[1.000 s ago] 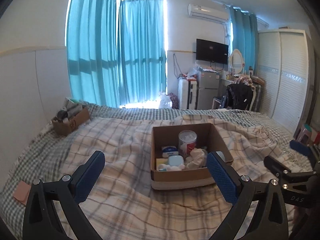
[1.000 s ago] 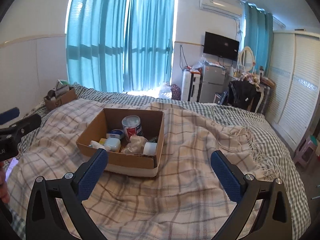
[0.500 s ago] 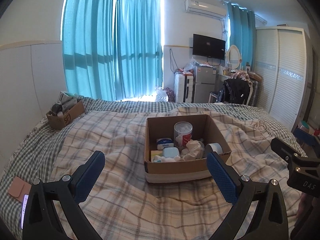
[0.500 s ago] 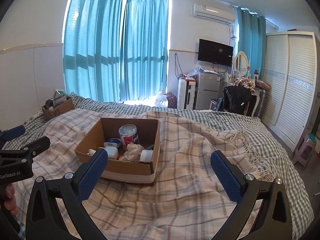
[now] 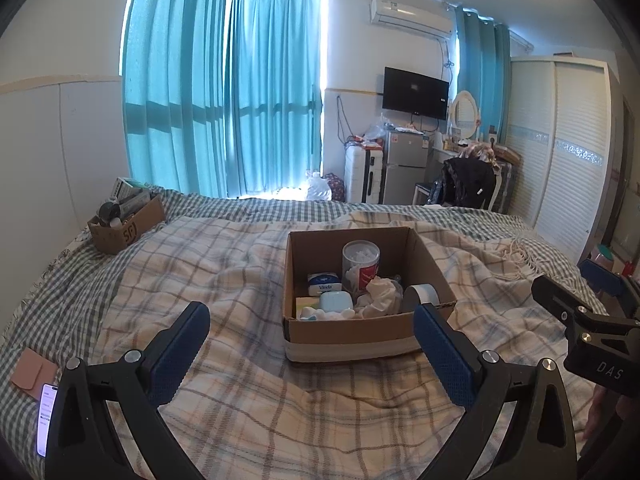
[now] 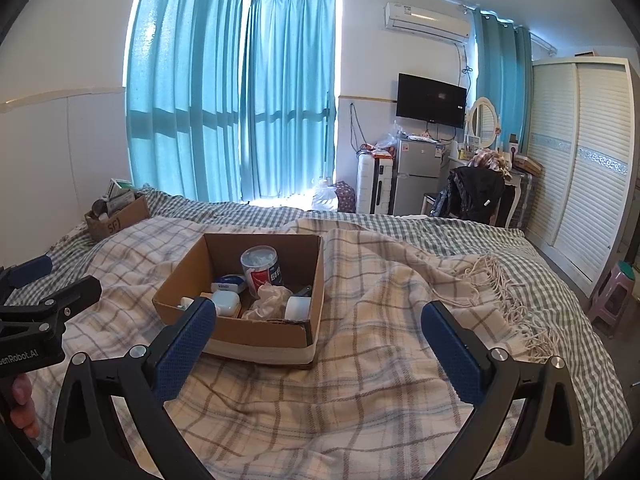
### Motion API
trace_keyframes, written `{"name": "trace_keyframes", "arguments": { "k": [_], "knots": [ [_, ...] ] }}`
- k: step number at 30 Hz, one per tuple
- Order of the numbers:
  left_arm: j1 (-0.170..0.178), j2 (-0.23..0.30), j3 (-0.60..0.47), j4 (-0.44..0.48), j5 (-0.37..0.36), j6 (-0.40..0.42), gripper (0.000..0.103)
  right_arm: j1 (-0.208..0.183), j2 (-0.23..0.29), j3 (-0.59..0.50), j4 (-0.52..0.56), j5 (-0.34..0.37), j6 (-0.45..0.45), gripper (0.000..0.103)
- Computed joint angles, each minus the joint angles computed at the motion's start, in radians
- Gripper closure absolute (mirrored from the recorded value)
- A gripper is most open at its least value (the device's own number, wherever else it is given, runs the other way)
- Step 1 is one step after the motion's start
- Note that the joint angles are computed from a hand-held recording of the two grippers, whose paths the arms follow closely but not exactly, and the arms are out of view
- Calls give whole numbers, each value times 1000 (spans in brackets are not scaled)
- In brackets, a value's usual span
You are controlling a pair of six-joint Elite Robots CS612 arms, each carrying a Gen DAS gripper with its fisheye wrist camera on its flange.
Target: Organize objects
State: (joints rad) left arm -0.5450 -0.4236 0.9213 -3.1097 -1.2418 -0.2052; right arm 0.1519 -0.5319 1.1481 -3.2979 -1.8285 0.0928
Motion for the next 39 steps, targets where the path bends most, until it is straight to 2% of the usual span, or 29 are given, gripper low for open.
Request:
{"name": "trace_keyframes", "arguments": {
  "k": [12, 18, 39],
  "knots": [
    [-4, -7, 15, -30, 2, 34, 0, 3, 8, -11, -7, -14, -4, 0],
    [-3, -5, 10, -25, -12, 26, 0, 2, 8, -14, 3, -6, -6, 0],
    [-3, -1, 5, -13, 12, 23, 0, 2, 11, -17, 13, -2, -3, 0]
  ]
}}
